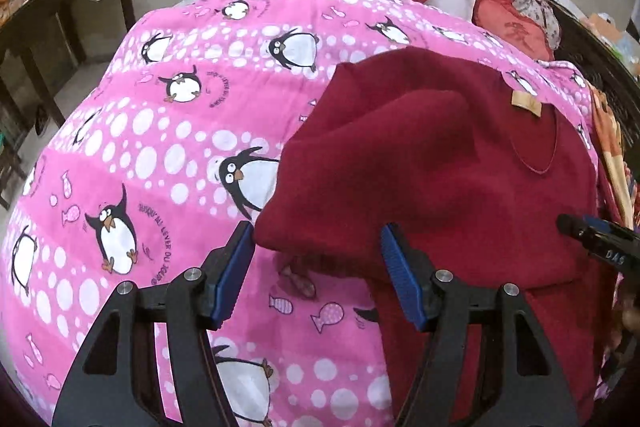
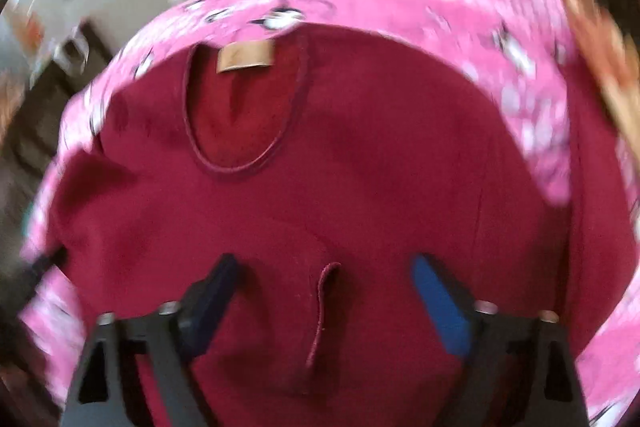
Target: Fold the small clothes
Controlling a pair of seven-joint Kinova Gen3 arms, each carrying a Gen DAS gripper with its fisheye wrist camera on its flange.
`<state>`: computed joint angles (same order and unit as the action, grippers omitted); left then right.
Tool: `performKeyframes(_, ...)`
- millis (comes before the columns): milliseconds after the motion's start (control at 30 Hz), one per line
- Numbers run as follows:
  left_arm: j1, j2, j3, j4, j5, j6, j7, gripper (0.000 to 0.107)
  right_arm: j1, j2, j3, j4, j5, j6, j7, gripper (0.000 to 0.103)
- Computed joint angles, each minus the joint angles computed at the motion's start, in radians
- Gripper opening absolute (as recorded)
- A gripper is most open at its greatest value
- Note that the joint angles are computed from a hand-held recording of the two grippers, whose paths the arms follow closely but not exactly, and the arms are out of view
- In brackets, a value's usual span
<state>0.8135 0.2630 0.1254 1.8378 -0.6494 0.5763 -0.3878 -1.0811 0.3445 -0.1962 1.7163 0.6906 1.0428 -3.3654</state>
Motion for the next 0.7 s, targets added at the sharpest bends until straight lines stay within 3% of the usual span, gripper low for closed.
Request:
performKeyframes(33,0.013,-0.009,-0.010,0.005,-0.018,0.002,0.027,0.065,0.002,-0.004,-0.016,-0.007,0.019,0.015,0.012,0.008)
performKeyframes(133,0.039,-0.036,-0.026,0.011,-0.095,0.001,0.127,0.065,0.056,-0.068,-0.127,0.007,0.125,0.065,-0.047,0.005)
performKeyframes(267,0.045,-0.071,-0.020,0.025,-0.176,-0.016,0.228,0.065,-0.016,-0.138,-0.106,0.016,0.223,0.228,-0.066,0.005)
performKeyframes(333,0.032,-0.058,-0.003,0.011,-0.174,-0.014,0.214,0.065,0.020,-0.154,-0.132,0.024,0.217,0.283,-0.066,0.005)
performKeyframes(433,-0.023,0.000,0.066,-0.036,-0.096,0.016,0.114,0.065,0.158,-0.162,-0.193,0.047,0.120,0.243,-0.069,0.005)
performKeyframes(500,-0.011,0.040,0.058,-0.068,-0.039,0.038,0.046,0.065,0.251,-0.128,-0.210,0.083,0.039,0.162,-0.043,0.009)
performKeyframes(567,0.017,0.066,0.028,-0.088,-0.004,0.058,0.005,0.065,0.288,-0.143,-0.221,0.116,0.008,0.097,-0.052,0.010)
performKeyframes(633,0.007,0.057,0.018,-0.067,0.014,0.022,0.008,0.065,0.250,-0.204,-0.202,0.137,0.042,0.064,-0.085,0.020)
performKeyframes(700,-0.005,0.049,0.002,-0.055,0.047,0.000,-0.002,0.065,0.169,-0.228,-0.144,0.148,0.123,-0.017,-0.096,0.050)
